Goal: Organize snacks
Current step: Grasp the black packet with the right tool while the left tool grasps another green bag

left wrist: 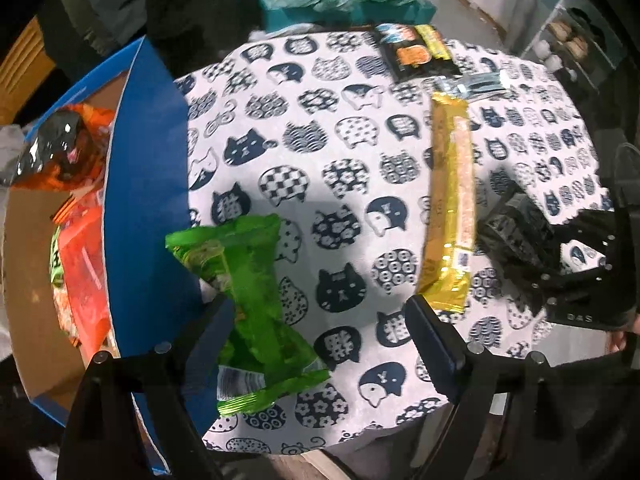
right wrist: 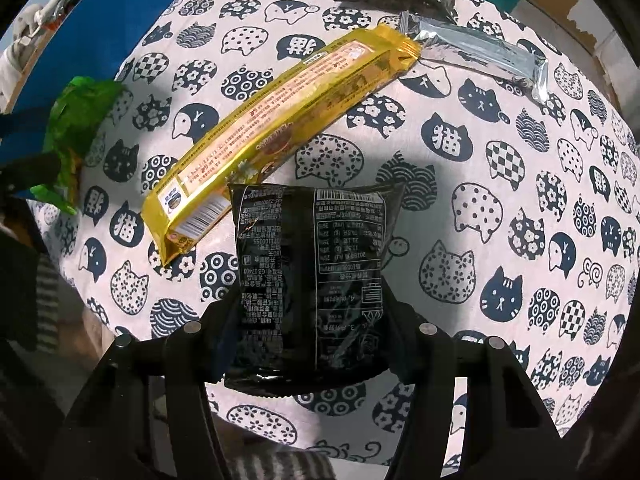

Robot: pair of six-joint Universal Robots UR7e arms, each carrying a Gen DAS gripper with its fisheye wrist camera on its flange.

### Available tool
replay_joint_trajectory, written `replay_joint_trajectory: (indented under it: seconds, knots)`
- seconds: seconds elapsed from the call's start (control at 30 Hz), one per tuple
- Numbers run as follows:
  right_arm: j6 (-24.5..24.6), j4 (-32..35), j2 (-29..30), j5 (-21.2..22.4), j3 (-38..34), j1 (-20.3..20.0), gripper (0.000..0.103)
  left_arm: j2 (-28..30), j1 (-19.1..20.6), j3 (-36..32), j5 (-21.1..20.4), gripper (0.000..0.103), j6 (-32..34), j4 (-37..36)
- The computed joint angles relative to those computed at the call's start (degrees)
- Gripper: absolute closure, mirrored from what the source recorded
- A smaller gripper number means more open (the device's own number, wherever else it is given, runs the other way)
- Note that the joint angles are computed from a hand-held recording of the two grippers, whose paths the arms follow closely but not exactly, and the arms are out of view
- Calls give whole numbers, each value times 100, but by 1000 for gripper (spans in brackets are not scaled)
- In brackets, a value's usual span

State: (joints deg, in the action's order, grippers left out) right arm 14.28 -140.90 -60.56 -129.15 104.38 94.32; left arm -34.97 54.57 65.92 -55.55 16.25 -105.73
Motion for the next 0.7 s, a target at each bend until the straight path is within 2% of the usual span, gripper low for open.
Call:
replay_joint_trajectory:
  seconds: [0.13,0.3,0.5,0.6,0.7]
  knots:
    - [-91,-73,-1,35,-3,-24,43,62,7,81,335,9,-40,-246]
    - [-92,-106,3,76,5,-42,43,111,-1,46,348,7,-92,-277]
    - [-108,-171,4,130,96,-87,43,296,-18,273,1211,3,307,-683]
    - [-122,-209,17,143,103,-83,43,357,-2,470,1633,1,580,-1142]
    - [-116,-195,41,127,81,-78,43,359,12,612,1695,1,901,-1614]
